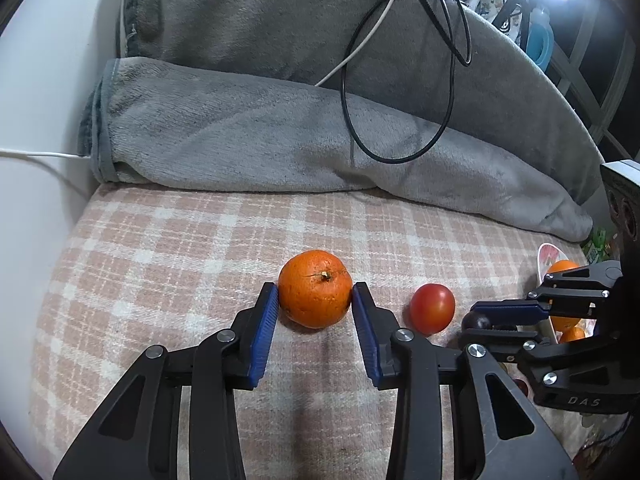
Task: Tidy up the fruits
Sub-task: 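Reach the left tool to a mandarin while the right tool grasps a dark plum, then carry the mandarin with the left tool while the right tool carries the plum over the plate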
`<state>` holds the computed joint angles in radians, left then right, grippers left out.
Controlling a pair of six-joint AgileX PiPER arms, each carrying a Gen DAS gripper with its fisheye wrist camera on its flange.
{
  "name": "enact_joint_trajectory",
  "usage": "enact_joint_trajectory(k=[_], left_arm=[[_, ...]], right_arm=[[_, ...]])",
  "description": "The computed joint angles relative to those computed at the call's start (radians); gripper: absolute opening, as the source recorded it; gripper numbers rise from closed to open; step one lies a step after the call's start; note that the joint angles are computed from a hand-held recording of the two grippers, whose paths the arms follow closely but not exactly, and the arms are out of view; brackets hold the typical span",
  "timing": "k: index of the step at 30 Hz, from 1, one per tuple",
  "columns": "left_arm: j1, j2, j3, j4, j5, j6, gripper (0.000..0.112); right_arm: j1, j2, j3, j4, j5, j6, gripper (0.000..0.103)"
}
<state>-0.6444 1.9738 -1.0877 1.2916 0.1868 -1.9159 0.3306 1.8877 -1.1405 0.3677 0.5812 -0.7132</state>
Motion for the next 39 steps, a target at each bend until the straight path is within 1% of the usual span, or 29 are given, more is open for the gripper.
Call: enact_joint_trajectory(k=[6,12,14,18,19,21,26,31,39], left_arm=[[-0.028,-0.044,0.034,0.057,0.027,-0.076,0.036],[-0.071,-0.094,0.054,0.039,0.062,-0.071,0.036],[-0.094,-0.109,0.060,0.065,0.080,-0.101,0.036],[-0.135,-0.132,0.059,0.076,0.103,-0.118,0.036],[-0.140,-0.131,0.055,0.080,0.105,-0.123,0.036],[-0.163,-0.135,0.049,0.085,0.114,-0.132,0.036],[-0.211,-0.134,0.017,0.056,0.129,-0.111,0.036],[-0.254,-0.119,-0.029,0.009,0.135,-0.063,0.036],[-0.326,-0.072,-0.129,-0.114,0.139,0.070,0.036]], right_arm=[[-0.038,-0.070,0.035,0.062,0.020,-0.065,0.024],[-0.084,-0.138,0.062,0.102,0.050,-0.110,0.024],[-0.102,-0.160,0.070,0.120,0.058,-0.127,0.024],[-0.165,-0.218,0.104,0.172,0.081,-0.192,0.024],[-0.185,-0.228,0.117,0.215,0.082,-0.244,0.024],[-0.216,-0.254,0.131,0.233,0.095,-0.265,0.024],[-0.313,-0.307,0.157,0.277,0.130,-0.330,0.024],[-0.438,-0.342,0.158,0.312,0.194,-0.388,0.024],[-0.635,-0.345,0.132,0.346,0.269,-0.452,0.024]])
